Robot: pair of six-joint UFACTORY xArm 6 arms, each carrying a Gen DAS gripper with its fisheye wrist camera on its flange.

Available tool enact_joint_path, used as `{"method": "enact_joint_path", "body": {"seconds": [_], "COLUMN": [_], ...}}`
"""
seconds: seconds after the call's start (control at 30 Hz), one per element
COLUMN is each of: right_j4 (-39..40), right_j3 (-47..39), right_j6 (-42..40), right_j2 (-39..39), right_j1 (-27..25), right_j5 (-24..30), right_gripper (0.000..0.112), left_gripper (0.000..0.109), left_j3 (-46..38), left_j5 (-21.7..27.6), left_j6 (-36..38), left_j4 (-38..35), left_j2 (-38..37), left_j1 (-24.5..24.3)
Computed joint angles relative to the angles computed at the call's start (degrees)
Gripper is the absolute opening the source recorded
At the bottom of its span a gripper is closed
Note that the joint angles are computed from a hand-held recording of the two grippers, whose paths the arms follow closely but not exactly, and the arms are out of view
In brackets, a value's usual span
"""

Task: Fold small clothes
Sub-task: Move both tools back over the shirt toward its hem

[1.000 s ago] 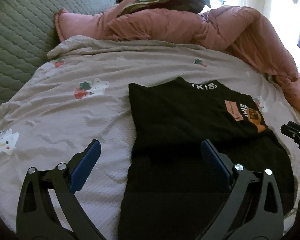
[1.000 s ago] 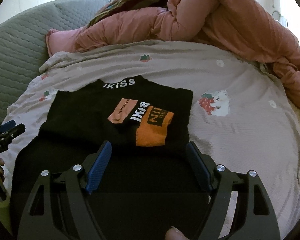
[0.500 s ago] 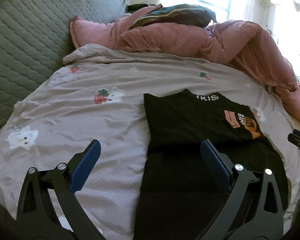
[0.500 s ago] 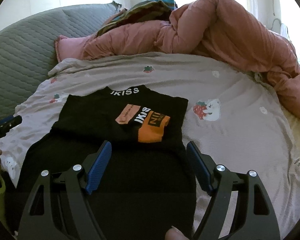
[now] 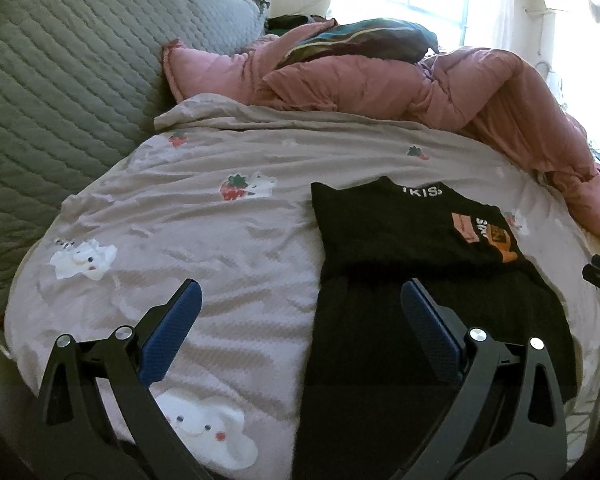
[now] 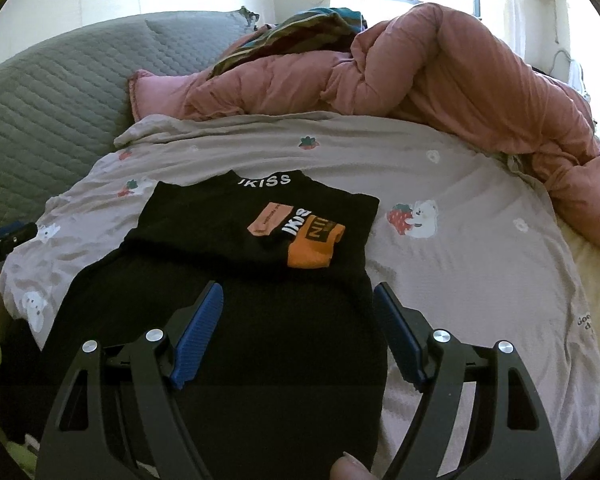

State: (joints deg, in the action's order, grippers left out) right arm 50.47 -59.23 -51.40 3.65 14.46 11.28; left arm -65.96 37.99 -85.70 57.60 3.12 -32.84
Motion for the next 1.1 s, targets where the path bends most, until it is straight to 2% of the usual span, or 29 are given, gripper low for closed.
{"method": "enact_joint_path", "body": {"seconds": [0.47,1.1], "right_j4": [2.6,-0.8], "right_j3": [5.7,16.5], "right_j6": [-3.2,-3.3], "right_j2": [-4.6,-10.7], "right_j1": [-1.1,-3.0], "right_j5": [-0.1,1.9], "right_gripper": [0.076,0.074], "left_gripper": [0.093,0.093], "left_j3": [4.5,12.5], "left_j5": [1.1,-2.8], "left_j6": [-1.2,-3.7], "left_j4": [-1.1,-3.5], "left_j2": [-3.5,-7.2], "left_j1": [-2.5,-3.6]}}
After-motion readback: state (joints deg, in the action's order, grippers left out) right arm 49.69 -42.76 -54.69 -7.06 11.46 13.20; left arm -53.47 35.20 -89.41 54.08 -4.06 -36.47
